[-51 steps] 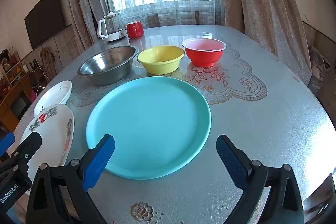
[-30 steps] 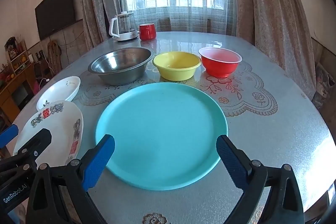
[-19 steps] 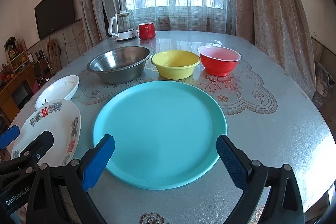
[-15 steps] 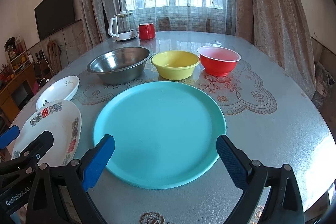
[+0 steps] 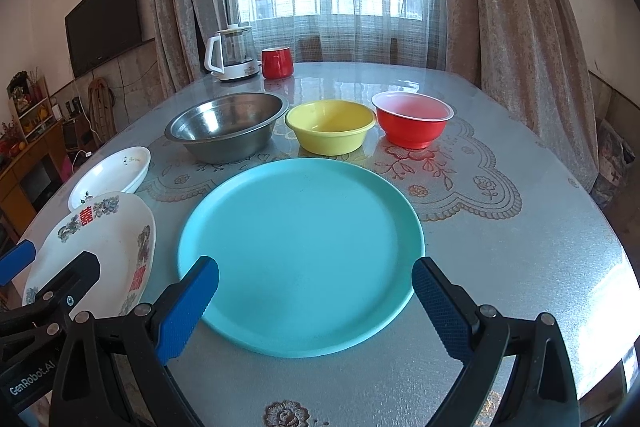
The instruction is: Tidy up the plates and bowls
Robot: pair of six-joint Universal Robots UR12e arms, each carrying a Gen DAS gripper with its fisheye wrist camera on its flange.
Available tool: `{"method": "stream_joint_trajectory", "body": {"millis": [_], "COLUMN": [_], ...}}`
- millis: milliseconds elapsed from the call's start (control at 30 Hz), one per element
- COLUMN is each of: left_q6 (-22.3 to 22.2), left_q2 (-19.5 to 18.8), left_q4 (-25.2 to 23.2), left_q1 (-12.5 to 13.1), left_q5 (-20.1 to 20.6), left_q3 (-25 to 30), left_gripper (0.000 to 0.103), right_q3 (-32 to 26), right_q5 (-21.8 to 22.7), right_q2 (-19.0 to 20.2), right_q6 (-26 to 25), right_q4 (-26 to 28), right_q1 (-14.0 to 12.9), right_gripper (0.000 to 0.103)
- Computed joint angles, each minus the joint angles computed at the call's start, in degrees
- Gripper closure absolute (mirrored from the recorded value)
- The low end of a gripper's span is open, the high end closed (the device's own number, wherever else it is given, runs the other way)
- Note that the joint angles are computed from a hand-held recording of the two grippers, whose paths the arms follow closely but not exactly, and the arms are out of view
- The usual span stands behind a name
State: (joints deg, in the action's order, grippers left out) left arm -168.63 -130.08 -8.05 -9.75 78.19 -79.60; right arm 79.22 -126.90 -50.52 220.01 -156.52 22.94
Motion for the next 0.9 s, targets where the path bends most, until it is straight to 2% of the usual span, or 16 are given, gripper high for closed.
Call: {"method": "stream_joint_trajectory", "body": {"millis": [900], "left_q6": [1.09], "left_q2": [0.04], "left_q4": [-0.02], "left_q1": [-0.29], "left_q5": [0.27], "left_q3": [-0.08], "left_gripper": [0.007], "right_q3": [0.31], "right_q5": [0.00], "right_q2": [-0.10], "right_q6": [0.49], "right_q4": [-0.08], "right_q1": [-0.17], "right_gripper": [0.004]}}
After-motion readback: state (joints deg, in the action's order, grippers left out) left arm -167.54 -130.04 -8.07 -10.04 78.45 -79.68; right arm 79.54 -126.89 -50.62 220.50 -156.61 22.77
